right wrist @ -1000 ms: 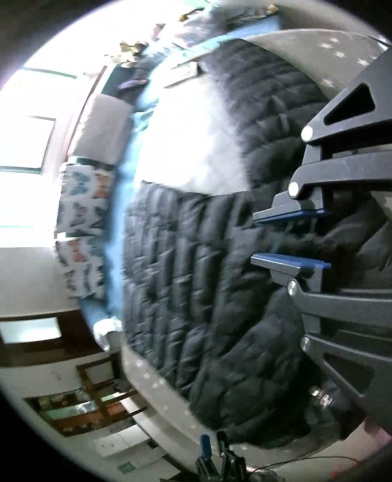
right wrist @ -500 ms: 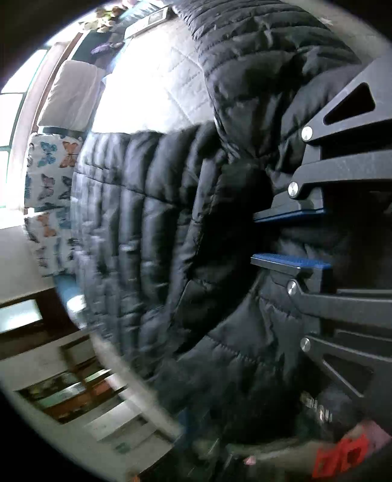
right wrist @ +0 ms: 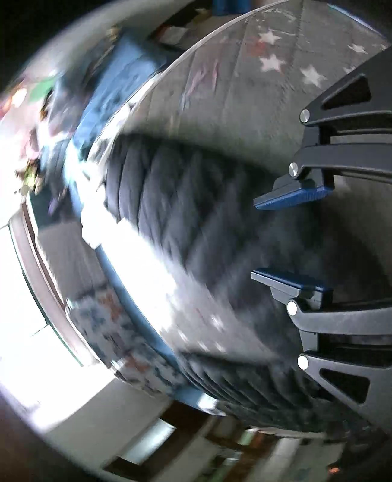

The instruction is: Fold large clothes

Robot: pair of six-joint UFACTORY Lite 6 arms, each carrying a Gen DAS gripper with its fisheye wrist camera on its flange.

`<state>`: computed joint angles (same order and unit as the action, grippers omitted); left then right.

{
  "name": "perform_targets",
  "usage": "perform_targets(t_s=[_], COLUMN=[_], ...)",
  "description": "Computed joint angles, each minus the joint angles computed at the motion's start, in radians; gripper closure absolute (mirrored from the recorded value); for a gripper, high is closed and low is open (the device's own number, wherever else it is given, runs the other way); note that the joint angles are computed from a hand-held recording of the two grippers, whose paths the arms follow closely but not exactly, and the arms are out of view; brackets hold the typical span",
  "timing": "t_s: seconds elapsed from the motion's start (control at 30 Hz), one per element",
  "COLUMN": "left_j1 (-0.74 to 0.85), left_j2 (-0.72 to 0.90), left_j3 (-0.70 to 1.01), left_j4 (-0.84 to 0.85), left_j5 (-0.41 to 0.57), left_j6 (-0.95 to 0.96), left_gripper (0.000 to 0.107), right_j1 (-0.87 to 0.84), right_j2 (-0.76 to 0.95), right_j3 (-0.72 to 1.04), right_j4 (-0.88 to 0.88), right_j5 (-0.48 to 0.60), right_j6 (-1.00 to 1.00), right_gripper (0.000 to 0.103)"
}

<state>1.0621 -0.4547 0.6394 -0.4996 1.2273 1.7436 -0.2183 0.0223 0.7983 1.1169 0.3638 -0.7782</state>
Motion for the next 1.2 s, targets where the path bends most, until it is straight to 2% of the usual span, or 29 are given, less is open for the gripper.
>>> perform_targets(t_s=[0.13, 0.3, 0.47, 0.57, 0.63, 0.67, 0.7, 0.77, 0.9, 1.07, 1.13, 1.2], left_j1=[-0.142, -0.347, -0.523, -0.620, -0.672, -0.691, -0.707, -0.707, -0.808, -0.994, -0.987, -0.891], left_j2=[-0.056, -0.084, -0.101, -0.108, -0.112, -0.107, -0.099, -0.096, -0.079, -0.078, -0.109, -0.135], left_j3=[-0.047, -0.064, -0.081, -0.088, -0.086, -0.078, -0.068, -0.054, -0.043, -0.092, -0.096, -0.071], left_j4=[-0.002, -0.005, -0.019, -0.021, -0.020, -0.026, -0.030, -0.050, -0.072, -0.040, -0.038, -0.066], left_j5=[-0.033, -0.064, -0.103, -0.129, -0.144, -0.143, -0.138, -0.115, -0.156, -0.329, -0.315, -0.219], left_j6=[-0.102, -0.268, -0.396, -0.469, -0.510, -0.528, -0.546, -0.546, -0.636, -0.781, -0.782, -0.719], left_gripper=[0.049, 0.049, 0.049, 0.049, 0.049, 0.049, 0.049, 0.049, 0.049, 0.049, 0.049, 0.049], right_j1=[-0.094, -0.199, -0.195, -0.217, -0.236, -0.248, -0.261, -0.281, -0.261, -0.160, -0.082, 0.013], right_j2=[0.176, 0.276, 0.368, 0.425, 0.447, 0.454, 0.456, 0.427, 0.259, 0.001, -0.125, -0.242], right_j3=[0.084, 0.134, 0.222, 0.252, 0.255, 0.253, 0.248, 0.215, 0.160, 0.132, 0.119, 0.112], right_j4=[0.194, 0.433, 0.524, 0.586, 0.615, 0.611, 0.619, 0.650, 0.618, 0.509, 0.456, 0.401], right_j5=[0.017, 0.120, 0.163, 0.233, 0.289, 0.328, 0.358, 0.404, 0.382, 0.327, 0.289, 0.254], right_j6=[-0.158, -0.359, -0.452, -0.524, -0.528, -0.511, -0.504, -0.518, -0.490, -0.377, -0.317, -0.242], right_gripper=[0.059, 0.058, 0.055, 0.055, 0.061, 0.079, 0.084, 0.088, 0.091, 0.092, 0.092, 0.093])
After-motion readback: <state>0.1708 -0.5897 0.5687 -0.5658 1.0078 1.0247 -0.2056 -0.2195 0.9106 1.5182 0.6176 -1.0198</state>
